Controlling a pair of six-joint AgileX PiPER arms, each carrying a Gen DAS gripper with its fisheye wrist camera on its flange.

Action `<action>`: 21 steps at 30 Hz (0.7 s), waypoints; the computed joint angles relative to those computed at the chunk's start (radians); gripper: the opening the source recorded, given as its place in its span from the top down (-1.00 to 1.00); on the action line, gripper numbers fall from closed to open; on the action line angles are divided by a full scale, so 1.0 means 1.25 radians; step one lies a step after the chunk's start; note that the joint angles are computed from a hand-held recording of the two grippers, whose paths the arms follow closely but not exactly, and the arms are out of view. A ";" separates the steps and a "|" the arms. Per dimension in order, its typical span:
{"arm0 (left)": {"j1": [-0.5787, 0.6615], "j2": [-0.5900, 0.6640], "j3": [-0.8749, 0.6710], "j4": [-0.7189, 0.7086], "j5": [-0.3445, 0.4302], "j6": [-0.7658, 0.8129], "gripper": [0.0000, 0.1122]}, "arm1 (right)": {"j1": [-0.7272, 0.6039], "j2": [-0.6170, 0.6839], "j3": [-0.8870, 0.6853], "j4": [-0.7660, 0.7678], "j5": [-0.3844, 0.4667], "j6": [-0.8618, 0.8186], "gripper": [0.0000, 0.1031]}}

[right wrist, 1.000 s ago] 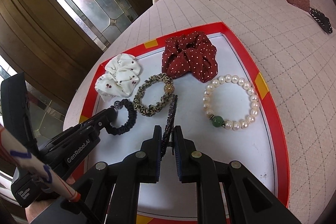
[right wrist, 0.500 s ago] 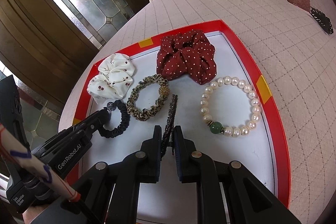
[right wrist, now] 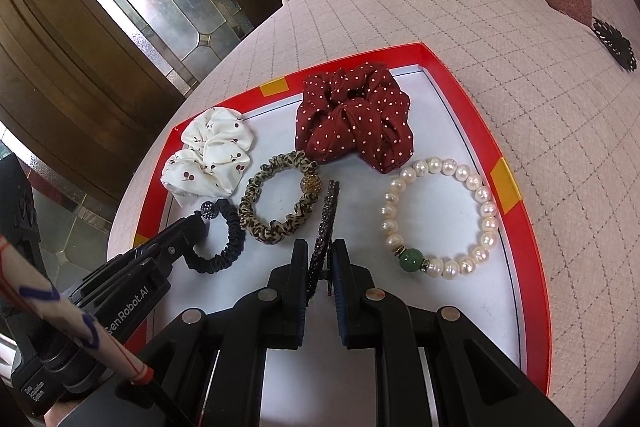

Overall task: Organize jewelry
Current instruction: 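Lower both items into the tray and open both grippers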

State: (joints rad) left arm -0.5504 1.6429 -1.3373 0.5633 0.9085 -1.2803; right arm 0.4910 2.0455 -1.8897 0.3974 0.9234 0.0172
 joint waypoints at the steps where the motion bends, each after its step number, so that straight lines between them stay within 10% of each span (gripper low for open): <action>1: -0.002 0.000 -0.001 0.003 0.001 -0.004 0.81 | -0.001 0.002 -0.004 0.005 0.005 -0.002 0.73; 21: -0.045 -0.002 -0.016 0.084 0.024 -0.053 0.57 | -0.035 -0.083 0.069 0.048 -0.014 -0.031 0.73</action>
